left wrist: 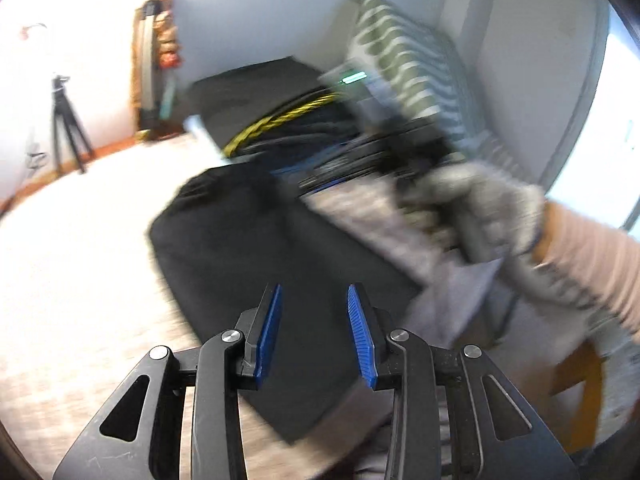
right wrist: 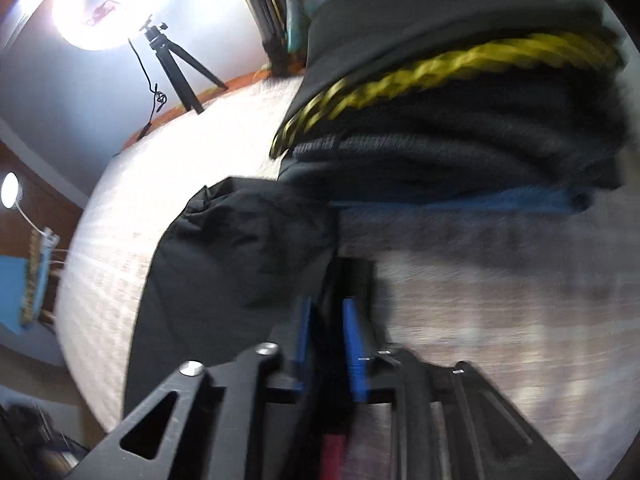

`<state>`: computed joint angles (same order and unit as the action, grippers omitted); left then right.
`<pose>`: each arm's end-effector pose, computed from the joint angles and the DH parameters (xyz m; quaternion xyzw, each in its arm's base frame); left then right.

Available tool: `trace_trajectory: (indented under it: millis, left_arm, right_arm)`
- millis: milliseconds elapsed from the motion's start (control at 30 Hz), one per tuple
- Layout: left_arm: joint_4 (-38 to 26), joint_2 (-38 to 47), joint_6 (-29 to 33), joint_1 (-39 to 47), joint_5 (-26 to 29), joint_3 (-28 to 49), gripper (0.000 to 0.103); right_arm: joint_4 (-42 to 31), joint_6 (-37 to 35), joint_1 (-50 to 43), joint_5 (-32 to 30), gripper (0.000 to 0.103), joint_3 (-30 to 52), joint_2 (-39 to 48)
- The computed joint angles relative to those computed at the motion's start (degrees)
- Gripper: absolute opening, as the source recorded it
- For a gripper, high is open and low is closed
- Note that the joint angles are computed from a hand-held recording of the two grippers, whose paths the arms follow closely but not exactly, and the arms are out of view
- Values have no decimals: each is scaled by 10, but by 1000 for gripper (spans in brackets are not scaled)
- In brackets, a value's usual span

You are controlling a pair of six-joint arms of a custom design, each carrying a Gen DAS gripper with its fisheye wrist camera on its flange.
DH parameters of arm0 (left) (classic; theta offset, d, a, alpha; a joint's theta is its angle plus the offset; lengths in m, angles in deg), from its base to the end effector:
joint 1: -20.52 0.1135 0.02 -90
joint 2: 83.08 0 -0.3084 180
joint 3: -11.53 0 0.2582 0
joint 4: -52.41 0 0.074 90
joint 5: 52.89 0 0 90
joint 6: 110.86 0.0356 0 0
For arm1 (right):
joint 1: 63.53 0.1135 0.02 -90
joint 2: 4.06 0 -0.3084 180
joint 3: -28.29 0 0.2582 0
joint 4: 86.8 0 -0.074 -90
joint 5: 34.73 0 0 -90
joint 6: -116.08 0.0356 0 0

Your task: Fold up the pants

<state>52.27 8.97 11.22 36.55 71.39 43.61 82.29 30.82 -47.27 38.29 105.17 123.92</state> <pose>0.2091 0.0392 0.1085 0.2042 0.9036 -0.1596 0.3411 0.4028 0.1283 0.0602 -0.1318 0.9513 0.1844 0.2091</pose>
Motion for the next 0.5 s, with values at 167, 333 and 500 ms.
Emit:
trace_trajectory:
  millis: [167, 333, 500]
  left_arm:
    - [61, 78, -21, 30, -27, 34, 32]
    - [105, 161, -48, 5, -87, 98, 32]
    - [98, 238, -83, -4, -122, 172, 32]
  right_arm:
    - [75, -19, 15, -12, 38, -129, -107]
    - [107, -63, 37, -102, 42, -231, -178]
    - [92, -115, 72, -50, 51, -265, -176]
